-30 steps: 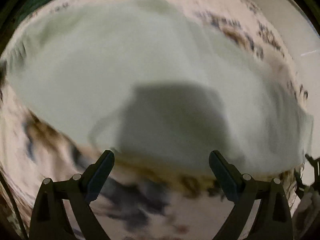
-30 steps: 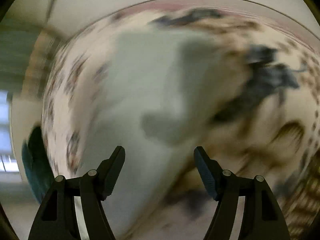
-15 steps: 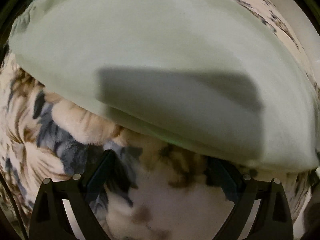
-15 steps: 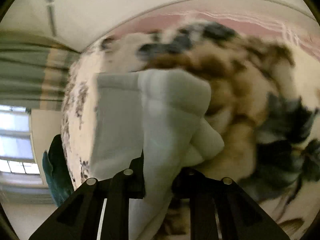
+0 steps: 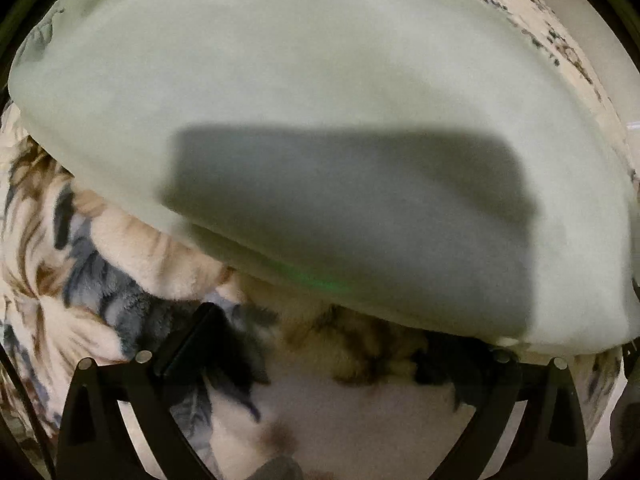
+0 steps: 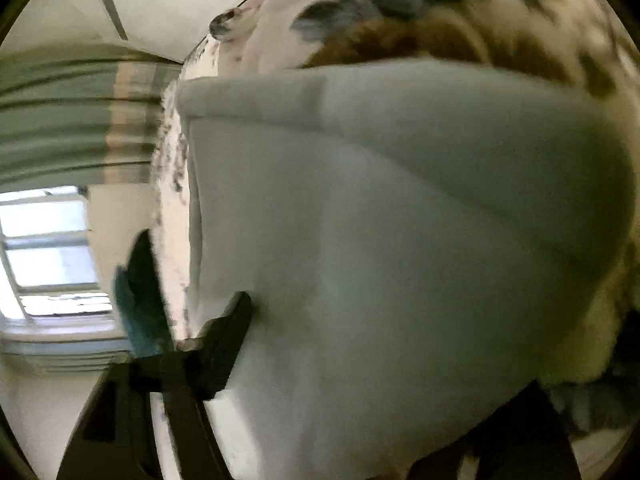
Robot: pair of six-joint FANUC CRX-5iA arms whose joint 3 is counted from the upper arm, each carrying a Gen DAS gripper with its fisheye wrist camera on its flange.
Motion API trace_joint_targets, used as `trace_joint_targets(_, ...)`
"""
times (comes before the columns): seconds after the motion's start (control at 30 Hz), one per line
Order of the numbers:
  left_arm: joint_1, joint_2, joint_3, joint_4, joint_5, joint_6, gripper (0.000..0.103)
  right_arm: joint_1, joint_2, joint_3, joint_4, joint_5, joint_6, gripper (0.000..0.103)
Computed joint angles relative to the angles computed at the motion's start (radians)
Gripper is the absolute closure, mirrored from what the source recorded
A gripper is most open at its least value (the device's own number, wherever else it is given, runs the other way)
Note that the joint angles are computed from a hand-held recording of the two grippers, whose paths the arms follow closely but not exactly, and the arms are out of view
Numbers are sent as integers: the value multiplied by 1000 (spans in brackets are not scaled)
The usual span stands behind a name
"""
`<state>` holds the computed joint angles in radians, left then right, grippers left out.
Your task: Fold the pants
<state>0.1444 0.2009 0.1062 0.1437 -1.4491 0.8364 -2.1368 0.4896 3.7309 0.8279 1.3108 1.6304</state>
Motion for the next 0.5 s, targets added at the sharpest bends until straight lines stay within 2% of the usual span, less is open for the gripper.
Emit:
trace_joint_targets(0.07, 6, -7, 24, 11, -16, -11, 0, 37, -37, -51, -30, 128, -69, 84)
trace_joint_targets(0.13, 18, -5, 53, 32, -42, -18, 0, 29, -52, -67, -32, 133, -71, 84)
trace_joint_targets(0.17, 27, 2, 78, 42, -65, -18, 0, -2, -57, -84, -51, 128, -10, 84)
trace_joint_targets(0.3, 66, 11, 147, 100, -135, -20, 0, -122, -122, -279, -77, 199, 413, 84)
trace_joint_targets(0.4, 114, 46, 231, 144, -189, -35, 0, -205, -244, -504, -83, 260, 746, 84)
trace_joint_targets(0.5, 160, 96, 327, 176, -215, -40, 0, -266, -382, -710, -88, 281, 1003, 84)
